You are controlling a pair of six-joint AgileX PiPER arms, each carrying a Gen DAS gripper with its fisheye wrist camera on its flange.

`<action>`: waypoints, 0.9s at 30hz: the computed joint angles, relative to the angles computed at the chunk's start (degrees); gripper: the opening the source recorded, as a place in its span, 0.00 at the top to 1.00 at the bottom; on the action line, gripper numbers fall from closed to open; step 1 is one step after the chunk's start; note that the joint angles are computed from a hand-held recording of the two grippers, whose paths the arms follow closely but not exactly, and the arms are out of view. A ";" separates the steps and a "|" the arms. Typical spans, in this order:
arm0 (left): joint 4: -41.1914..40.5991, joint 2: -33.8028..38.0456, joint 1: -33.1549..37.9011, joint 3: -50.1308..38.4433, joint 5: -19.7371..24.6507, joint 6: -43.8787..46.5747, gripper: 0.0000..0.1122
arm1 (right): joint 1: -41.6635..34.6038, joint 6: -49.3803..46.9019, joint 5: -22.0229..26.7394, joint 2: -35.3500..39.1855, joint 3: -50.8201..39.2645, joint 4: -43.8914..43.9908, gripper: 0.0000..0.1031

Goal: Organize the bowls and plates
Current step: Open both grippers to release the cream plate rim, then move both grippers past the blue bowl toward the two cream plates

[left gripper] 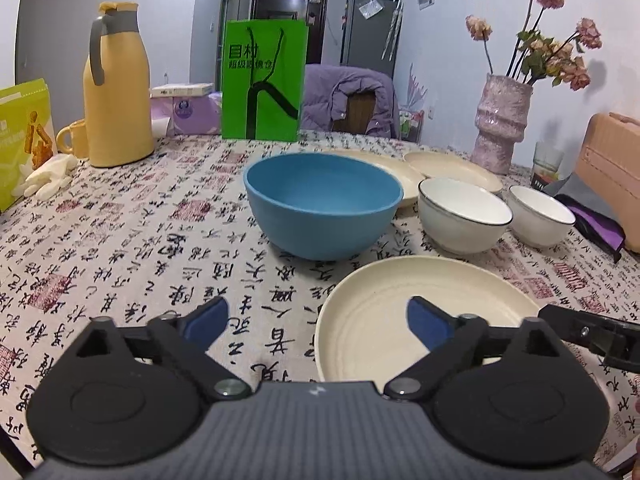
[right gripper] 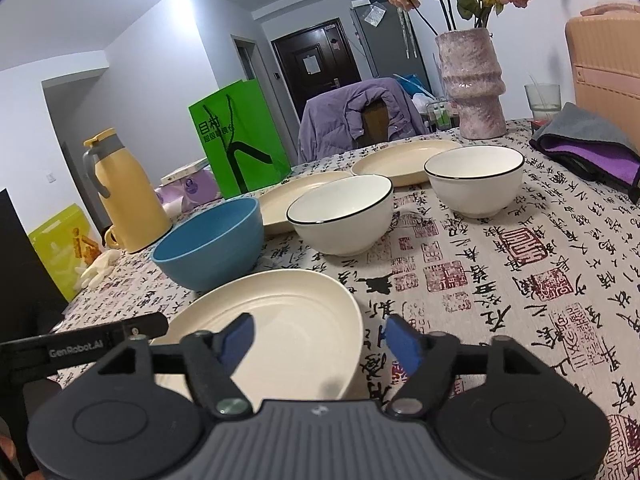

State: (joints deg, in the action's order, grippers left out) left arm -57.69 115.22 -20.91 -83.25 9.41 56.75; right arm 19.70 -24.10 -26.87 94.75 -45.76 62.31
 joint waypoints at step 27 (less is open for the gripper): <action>-29.15 -3.61 3.39 5.70 4.40 28.23 0.08 | 3.47 -1.16 -4.40 -1.04 0.65 1.13 0.00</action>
State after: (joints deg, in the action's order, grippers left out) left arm -86.84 111.60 -17.52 -77.55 13.80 84.98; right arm 23.17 -25.26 -31.27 93.72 -45.11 63.45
